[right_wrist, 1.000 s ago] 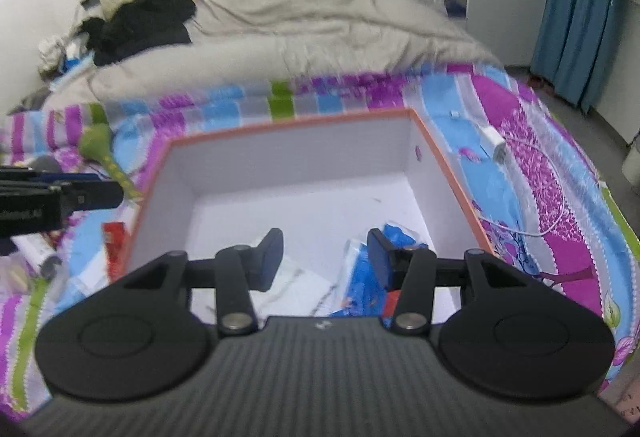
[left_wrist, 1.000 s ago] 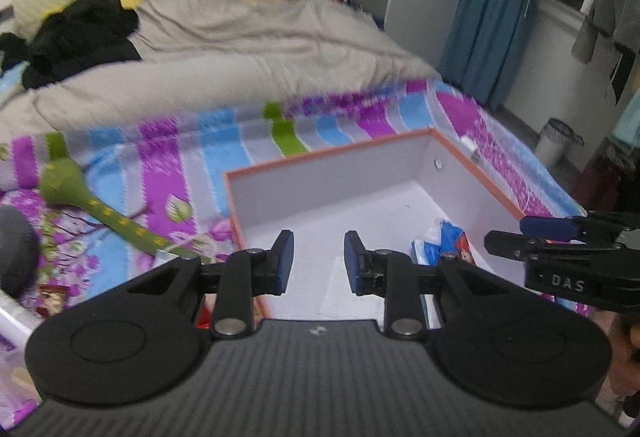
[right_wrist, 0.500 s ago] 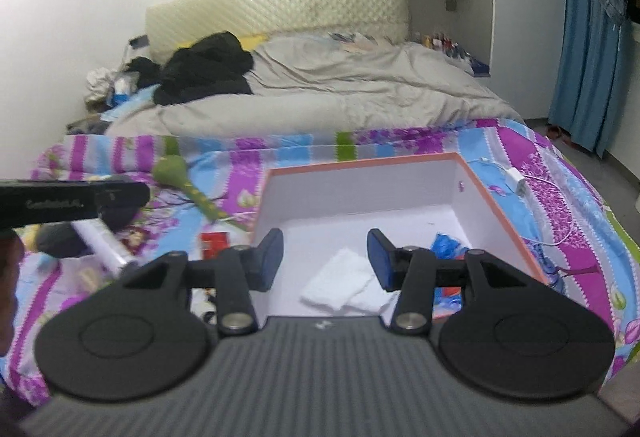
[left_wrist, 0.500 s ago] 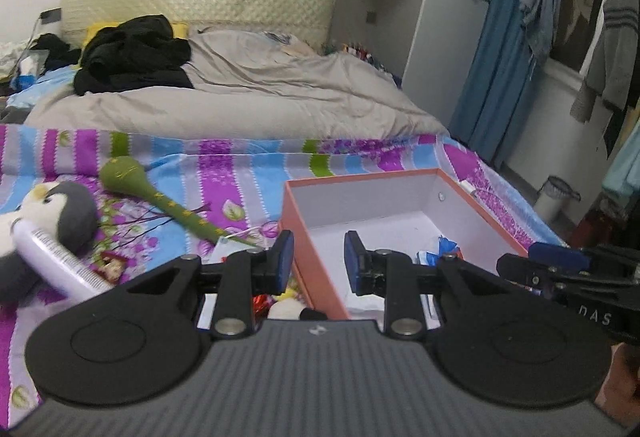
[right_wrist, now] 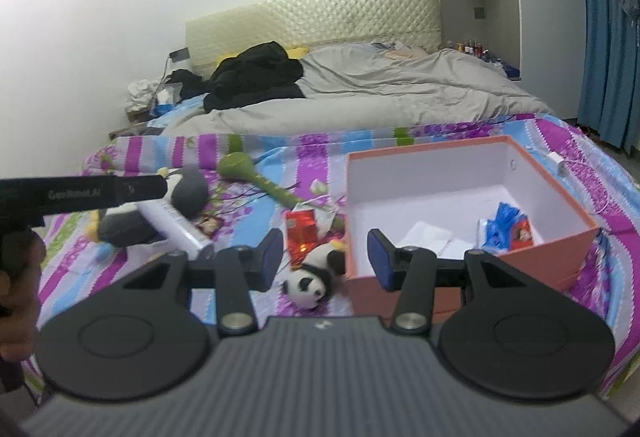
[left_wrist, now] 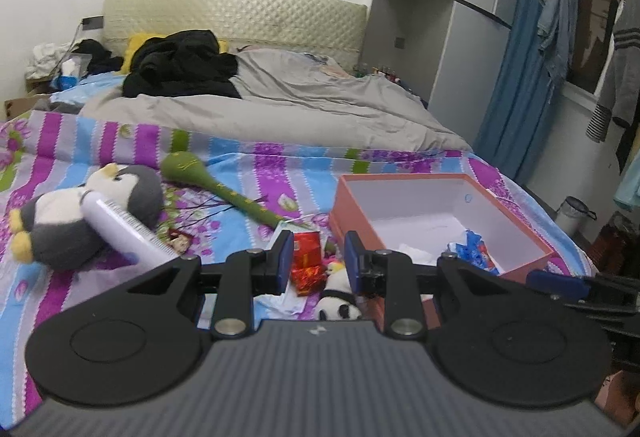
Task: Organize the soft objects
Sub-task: 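Withdraw both tools from the box back toward the bed items, then grasp the translucent pouch with the left tool while the right tool grasps the panda plush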
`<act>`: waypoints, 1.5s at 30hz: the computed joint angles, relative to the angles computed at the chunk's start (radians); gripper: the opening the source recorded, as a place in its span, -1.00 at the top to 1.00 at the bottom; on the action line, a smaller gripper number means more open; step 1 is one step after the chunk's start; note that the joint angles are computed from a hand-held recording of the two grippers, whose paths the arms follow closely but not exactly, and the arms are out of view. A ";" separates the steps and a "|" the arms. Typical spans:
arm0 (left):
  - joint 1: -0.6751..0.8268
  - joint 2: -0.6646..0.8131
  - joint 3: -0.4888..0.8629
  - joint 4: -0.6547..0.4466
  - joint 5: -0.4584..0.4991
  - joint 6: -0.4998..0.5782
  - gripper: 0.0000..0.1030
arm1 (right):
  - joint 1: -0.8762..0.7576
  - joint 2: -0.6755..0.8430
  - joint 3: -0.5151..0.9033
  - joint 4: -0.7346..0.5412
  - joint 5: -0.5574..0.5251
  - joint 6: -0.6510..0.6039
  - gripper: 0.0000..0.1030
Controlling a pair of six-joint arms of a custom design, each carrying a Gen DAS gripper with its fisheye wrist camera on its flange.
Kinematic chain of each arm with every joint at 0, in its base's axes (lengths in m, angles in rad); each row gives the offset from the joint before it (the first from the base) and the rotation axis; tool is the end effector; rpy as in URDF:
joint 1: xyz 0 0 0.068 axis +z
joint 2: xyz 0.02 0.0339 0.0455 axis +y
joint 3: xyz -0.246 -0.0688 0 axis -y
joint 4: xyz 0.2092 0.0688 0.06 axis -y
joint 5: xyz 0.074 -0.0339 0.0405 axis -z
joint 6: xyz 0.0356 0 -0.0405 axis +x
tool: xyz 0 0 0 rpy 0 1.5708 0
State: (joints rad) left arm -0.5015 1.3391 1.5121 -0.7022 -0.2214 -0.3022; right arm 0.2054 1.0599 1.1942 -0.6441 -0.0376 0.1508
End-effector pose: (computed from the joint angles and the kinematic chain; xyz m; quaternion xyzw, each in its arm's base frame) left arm 0.2257 -0.1148 0.3932 0.0311 0.8633 -0.1052 0.4926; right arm 0.1903 0.0410 0.3621 -0.0330 0.8618 0.1056 0.4950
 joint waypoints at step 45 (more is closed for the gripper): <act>0.613 -0.166 -0.641 0.243 0.295 0.185 0.00 | 0.496 0.172 -0.300 0.231 0.412 0.334 0.05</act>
